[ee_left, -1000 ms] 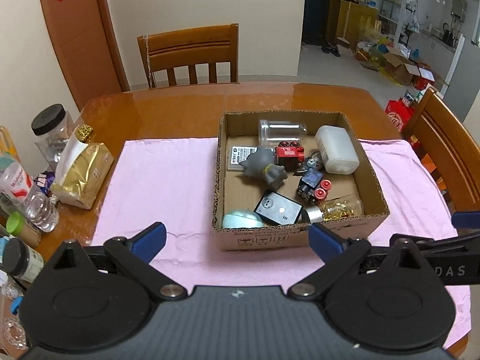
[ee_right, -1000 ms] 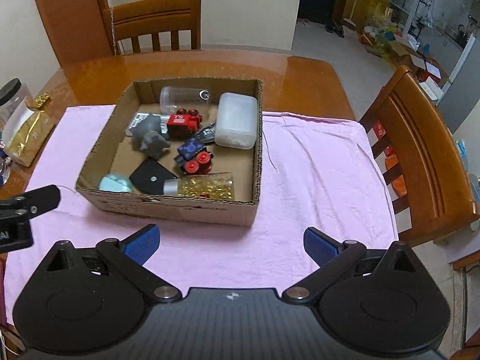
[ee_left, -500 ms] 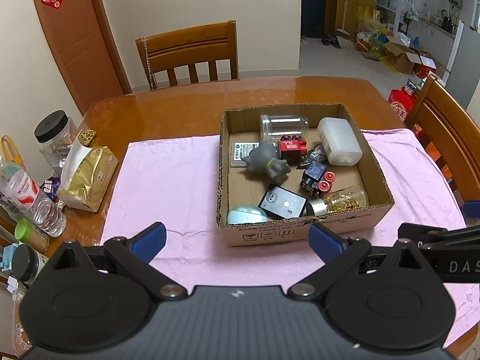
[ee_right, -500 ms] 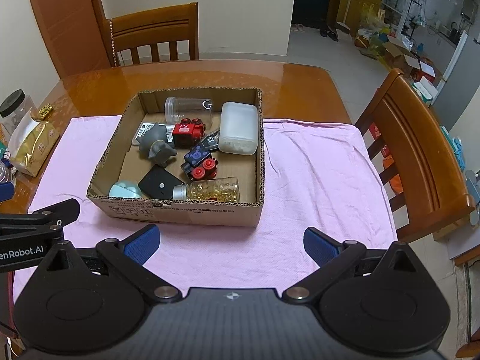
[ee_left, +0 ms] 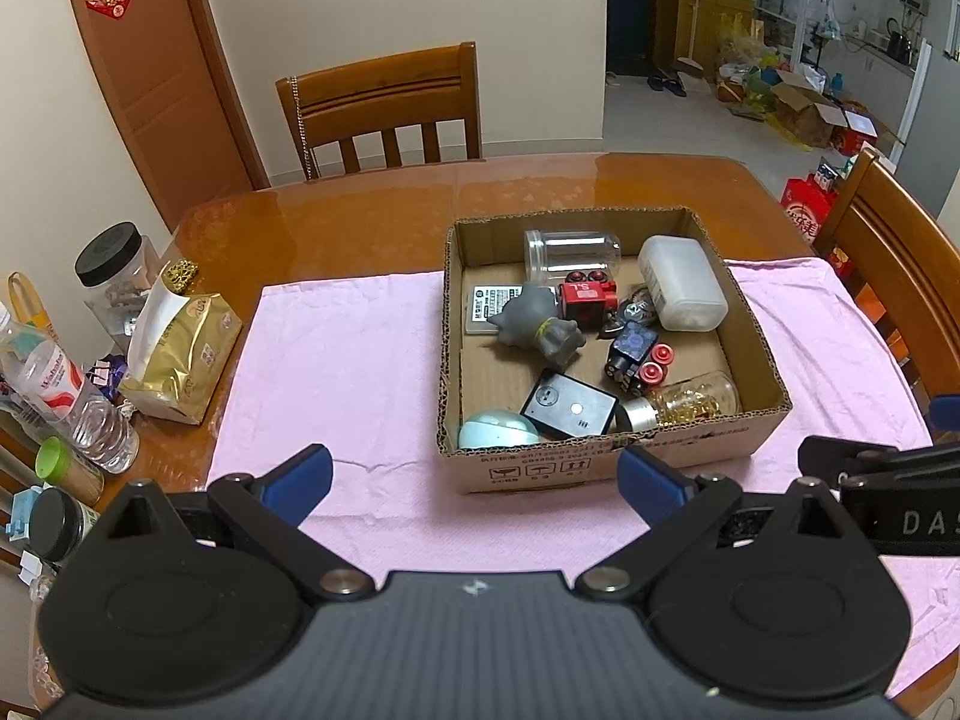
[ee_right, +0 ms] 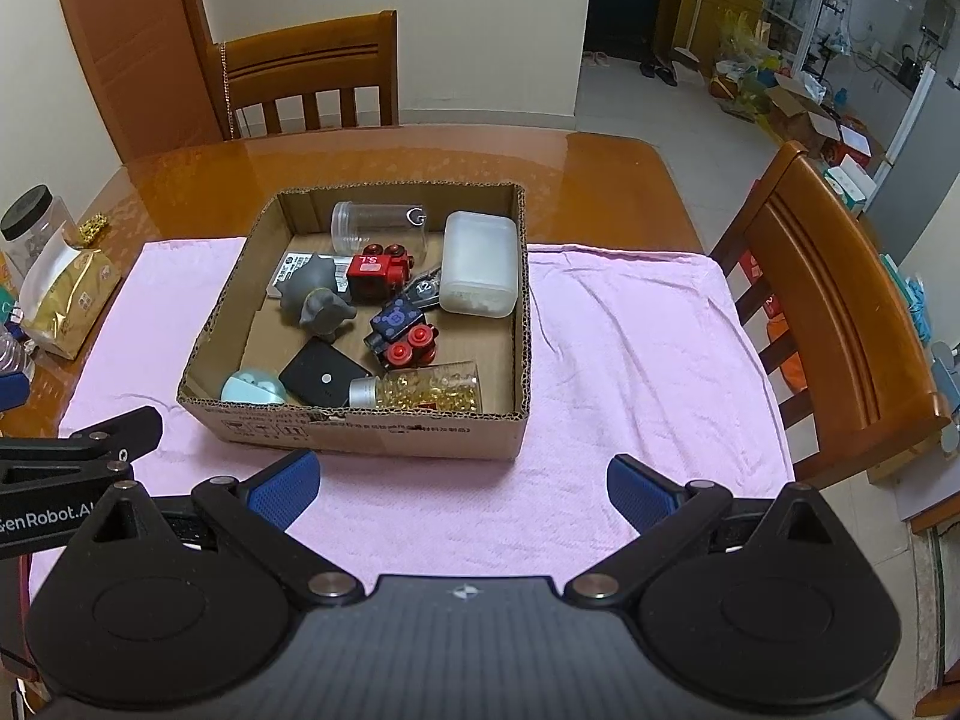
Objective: Organize rigid objects
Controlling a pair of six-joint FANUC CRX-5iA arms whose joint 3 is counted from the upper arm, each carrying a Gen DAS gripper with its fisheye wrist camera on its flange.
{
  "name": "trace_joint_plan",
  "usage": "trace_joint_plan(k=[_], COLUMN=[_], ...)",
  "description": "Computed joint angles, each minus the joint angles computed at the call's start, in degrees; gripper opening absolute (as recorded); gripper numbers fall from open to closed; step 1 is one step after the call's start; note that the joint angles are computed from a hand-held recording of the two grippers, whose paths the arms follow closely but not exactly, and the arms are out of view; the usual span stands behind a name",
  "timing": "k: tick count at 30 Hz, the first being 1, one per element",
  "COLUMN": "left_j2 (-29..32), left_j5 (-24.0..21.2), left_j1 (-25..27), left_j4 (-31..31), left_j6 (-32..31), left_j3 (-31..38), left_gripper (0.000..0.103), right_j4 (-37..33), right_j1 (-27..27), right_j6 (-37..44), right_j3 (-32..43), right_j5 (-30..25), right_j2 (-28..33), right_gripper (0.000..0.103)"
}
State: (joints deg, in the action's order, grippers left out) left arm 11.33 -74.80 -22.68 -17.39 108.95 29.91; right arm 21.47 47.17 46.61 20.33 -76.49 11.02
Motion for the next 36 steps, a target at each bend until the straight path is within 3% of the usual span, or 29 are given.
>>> trace_joint_plan(k=[36], left_j2=[0.14], left_j5=[-0.82], left_j1=[-0.17], left_j4=[-1.1], left_j6=[0.45], left_j3=[0.97], left_gripper=[0.101], right_j4=[0.36], right_j1=[0.27], right_j6=[0.47], right_j3=[0.28], right_j5=[0.56], right_j2=[-0.05], right_gripper=[0.103])
